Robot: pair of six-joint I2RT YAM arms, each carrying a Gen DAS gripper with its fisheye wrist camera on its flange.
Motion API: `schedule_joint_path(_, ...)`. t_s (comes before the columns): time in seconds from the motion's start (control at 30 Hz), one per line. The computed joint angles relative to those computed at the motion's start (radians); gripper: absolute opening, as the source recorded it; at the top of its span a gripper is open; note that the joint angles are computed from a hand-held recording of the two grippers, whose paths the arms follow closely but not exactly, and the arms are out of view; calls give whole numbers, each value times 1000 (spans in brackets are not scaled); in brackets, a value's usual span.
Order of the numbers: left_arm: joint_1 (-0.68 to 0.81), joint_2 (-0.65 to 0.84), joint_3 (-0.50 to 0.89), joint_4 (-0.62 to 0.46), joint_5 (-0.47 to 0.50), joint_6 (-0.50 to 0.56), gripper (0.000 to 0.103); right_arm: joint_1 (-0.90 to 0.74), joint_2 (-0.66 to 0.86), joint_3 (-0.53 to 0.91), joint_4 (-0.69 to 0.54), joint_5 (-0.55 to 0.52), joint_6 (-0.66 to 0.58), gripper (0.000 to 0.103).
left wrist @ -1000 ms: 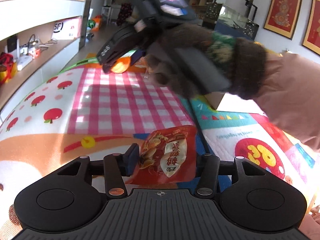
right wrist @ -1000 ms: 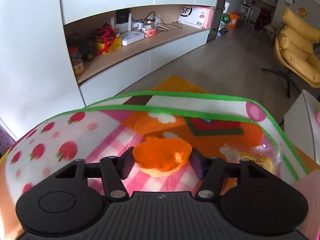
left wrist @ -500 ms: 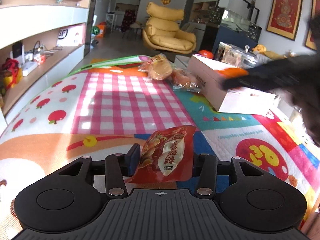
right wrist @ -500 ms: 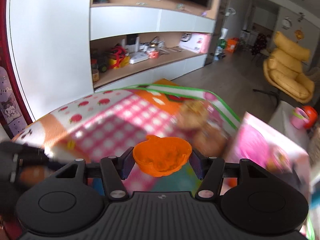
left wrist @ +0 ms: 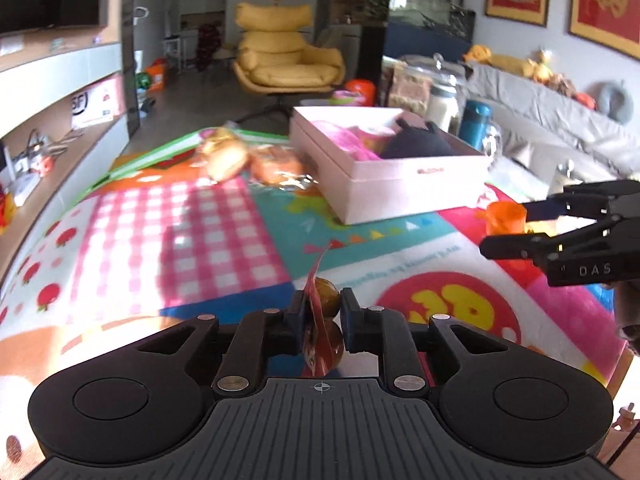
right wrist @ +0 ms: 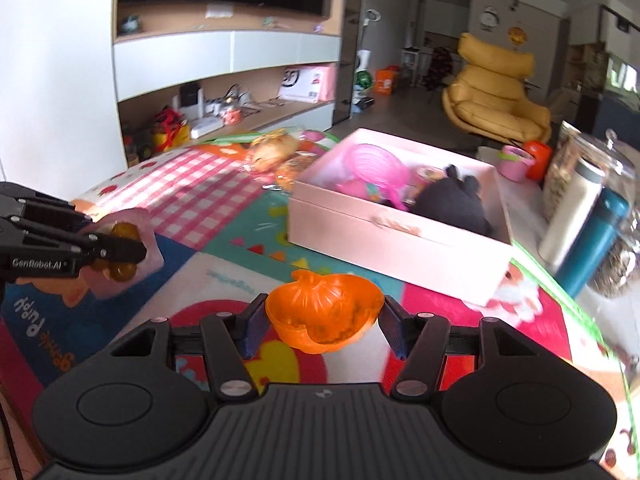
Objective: Organize objects
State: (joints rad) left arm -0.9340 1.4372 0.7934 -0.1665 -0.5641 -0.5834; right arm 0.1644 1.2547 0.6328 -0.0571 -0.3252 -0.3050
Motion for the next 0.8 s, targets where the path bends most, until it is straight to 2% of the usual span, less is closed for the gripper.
schedule_joint_path(0.23,-1,13,12,-64,-41,-56,21,-4,25,-50,76,10,28,59)
schedule_joint_path(0.4,35,-64,-116,72,46,-159,22,19,40,-58,92,21,34,59)
schedule_joint_path(0.47,43,-45,-128,74,96,-216,23,24,28,-64,91,22,32,59)
schedule_joint_path(0.5,18,-39,-146,100,55,-225,23,25,19,-69,91,23,32,59)
schedule_joint_path(0.53,-3,-29,-133,73,29,-232,22,23,9,-74,91,22,31,59)
schedule_joint_path(0.67,-20,-50,-129,75,31,-222,20,18,-10,-86,87,22,28,59)
schedule_joint_path(0.8,-34,-71,-99,47,-42,-211,20,32,-35,-102,104,48,34,59)
